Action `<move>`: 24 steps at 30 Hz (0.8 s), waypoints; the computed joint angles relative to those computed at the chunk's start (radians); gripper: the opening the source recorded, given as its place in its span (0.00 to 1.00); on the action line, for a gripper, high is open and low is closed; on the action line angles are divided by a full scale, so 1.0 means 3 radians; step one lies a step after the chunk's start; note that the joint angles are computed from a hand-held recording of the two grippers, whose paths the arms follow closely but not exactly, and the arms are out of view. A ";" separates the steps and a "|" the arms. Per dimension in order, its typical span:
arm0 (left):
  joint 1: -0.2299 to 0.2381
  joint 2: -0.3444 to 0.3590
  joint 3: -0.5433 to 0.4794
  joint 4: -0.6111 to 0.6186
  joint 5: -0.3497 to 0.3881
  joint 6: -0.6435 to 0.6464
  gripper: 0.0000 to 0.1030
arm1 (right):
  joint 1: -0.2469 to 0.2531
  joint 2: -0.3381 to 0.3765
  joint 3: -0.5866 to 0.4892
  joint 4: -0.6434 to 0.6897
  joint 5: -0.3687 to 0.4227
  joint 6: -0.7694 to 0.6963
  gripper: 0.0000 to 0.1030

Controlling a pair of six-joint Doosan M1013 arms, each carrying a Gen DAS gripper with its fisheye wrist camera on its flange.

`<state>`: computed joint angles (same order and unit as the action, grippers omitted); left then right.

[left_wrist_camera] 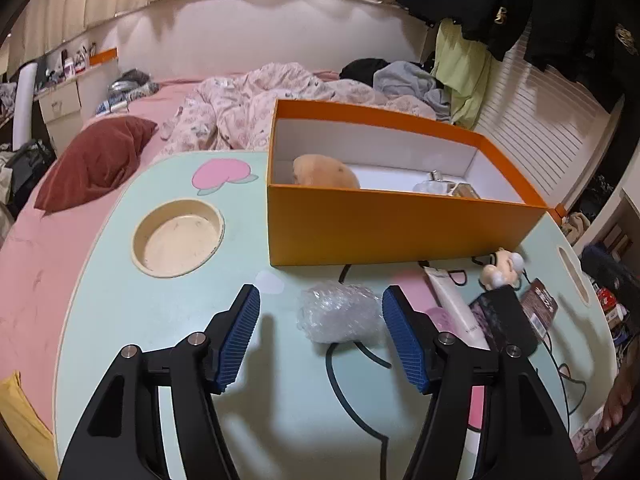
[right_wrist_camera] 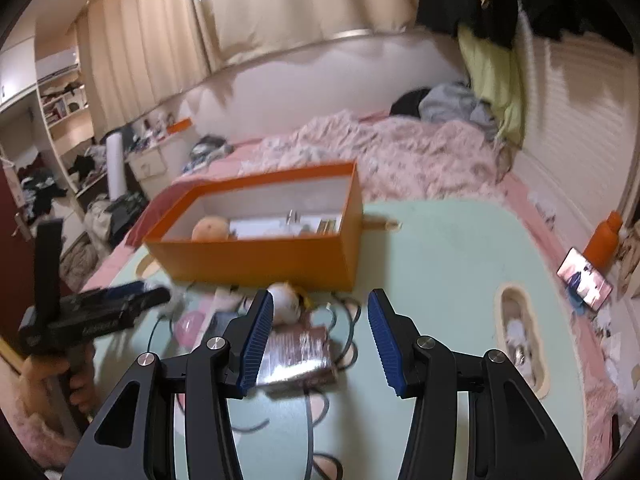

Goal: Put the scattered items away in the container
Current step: 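Lift both open tools out of the box toward the table, then grasp the bubble-wrapped item with the left tool while the right tool grasps the brown card box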

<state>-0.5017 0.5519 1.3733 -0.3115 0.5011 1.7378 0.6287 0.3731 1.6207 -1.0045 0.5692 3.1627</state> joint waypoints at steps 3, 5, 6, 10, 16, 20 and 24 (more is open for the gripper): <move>-0.0012 0.0043 -0.0052 -0.0010 0.0099 0.0058 0.50 | -0.0055 0.0000 0.0024 0.0445 -0.0237 -0.0431 0.48; -0.0049 0.0035 -0.0038 0.0220 0.0067 -0.0064 0.45 | -0.0050 0.0052 -0.0041 0.0711 -0.0127 -0.0723 0.54; -0.0054 0.0031 -0.0031 0.0229 0.0063 -0.0054 0.38 | -0.0046 0.0074 -0.0066 0.0769 -0.0088 -0.0807 0.59; -0.0028 0.0013 0.0019 0.0054 0.0002 0.0063 0.36 | -0.0027 0.0122 -0.0099 0.0805 -0.0038 -0.0888 0.76; 0.0011 -0.0019 0.0066 -0.0187 0.0025 0.0245 0.36 | -0.0027 0.0206 -0.0186 0.0999 0.0138 -0.1125 0.78; 0.0031 -0.0042 0.0093 -0.0376 0.0052 0.0377 0.36 | -0.0029 0.0243 -0.0234 0.1050 0.0251 -0.1178 0.61; 0.0028 -0.0063 0.0118 -0.0440 0.0017 0.0441 0.36 | 0.0005 0.0295 -0.0316 0.1037 0.0394 -0.1327 0.54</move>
